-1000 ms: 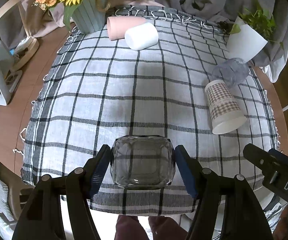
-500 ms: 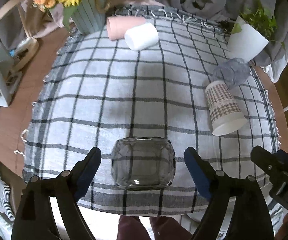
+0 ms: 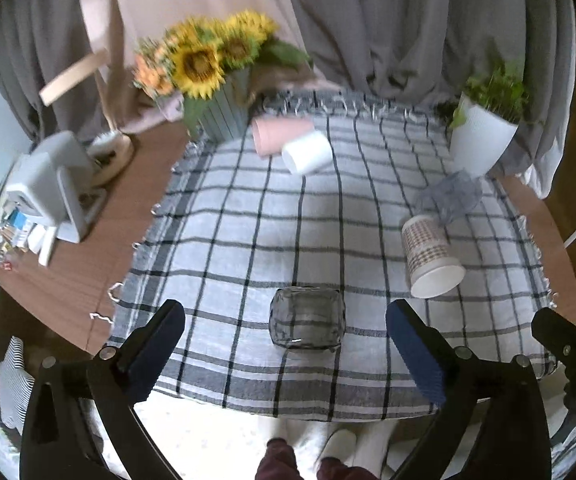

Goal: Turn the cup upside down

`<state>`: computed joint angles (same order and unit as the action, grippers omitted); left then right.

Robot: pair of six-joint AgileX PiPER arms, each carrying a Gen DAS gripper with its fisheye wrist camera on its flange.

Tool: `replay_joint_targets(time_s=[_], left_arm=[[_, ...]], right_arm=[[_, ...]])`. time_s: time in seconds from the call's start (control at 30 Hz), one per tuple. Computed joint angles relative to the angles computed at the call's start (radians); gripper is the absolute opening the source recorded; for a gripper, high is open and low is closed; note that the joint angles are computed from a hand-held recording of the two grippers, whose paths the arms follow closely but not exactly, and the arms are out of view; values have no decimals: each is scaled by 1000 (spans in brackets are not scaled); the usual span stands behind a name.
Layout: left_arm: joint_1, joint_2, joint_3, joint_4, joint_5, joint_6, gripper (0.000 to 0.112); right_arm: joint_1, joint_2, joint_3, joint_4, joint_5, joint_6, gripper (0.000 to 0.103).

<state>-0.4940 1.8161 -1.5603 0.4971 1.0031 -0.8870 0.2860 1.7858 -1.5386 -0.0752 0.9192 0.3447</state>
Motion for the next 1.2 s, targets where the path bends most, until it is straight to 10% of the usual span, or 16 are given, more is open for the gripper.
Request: replay_joint_targets(time_s=[0.57, 1.2], left_arm=[[-182, -283, 265, 167, 94, -269, 103], [-233, -342, 325, 208, 140, -336, 103]], right_arm=[[93, -380, 346, -180, -212, 208, 97], [179, -426, 397, -291, -195, 294, 97]])
